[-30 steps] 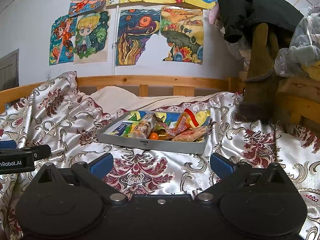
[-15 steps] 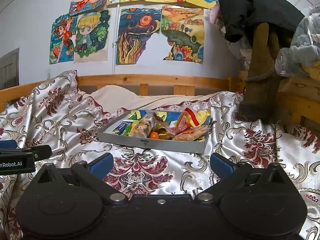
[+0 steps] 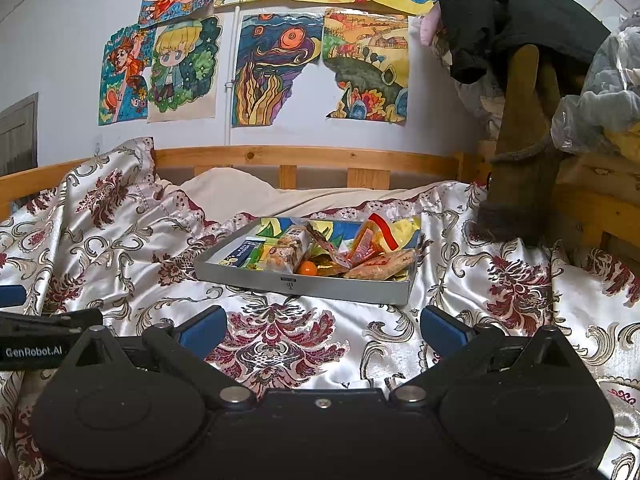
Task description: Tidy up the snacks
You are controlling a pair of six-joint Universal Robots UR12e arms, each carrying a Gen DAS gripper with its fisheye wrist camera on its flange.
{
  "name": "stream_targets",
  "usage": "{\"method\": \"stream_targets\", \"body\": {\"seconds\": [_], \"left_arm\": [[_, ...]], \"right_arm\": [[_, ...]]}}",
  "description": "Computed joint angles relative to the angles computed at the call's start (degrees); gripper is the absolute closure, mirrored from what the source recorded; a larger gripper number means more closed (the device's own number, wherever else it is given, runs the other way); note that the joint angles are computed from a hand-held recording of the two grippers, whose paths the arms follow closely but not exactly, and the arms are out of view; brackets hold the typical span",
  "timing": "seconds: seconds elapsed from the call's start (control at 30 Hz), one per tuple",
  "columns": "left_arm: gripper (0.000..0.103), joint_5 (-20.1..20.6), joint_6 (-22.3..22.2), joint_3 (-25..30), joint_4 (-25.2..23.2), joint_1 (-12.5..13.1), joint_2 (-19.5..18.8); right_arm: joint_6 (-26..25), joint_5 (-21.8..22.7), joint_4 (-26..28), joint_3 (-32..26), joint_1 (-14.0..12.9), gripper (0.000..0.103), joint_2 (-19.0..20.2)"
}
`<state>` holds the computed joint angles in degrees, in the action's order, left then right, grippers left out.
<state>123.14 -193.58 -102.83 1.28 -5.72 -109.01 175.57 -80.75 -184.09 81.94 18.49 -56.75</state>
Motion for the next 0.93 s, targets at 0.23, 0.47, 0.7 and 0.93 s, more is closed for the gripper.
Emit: {"method": "stream_targets", "body": {"seconds": [0.23, 0.47, 0.7, 0.93], "left_arm": [[0.000, 0.10, 0.40, -0.03, 0.17, 0.00, -0.04], [0.000, -1.05, -1.45, -0.43, -0.17, 0.43, 0.31], [0.000, -1.13, -0.67, -0.63, 0.03, 0.45, 0.32], [0.000, -1.42, -0.81, -0.64, -0.37, 0.47, 0.44]], "right_arm": [[-0.09, 0.00, 0.11, -0.01, 0.01, 0.001, 0.01], [-0.14, 0.01, 0.13, 0.01, -0.01, 0.001, 0.01], [-0.16, -0.05, 0.35, -0.12, 0.04, 0.001, 0.01], [-0.28, 0.13, 0.34, 0.25, -0.05, 0.001, -0.04]]}}
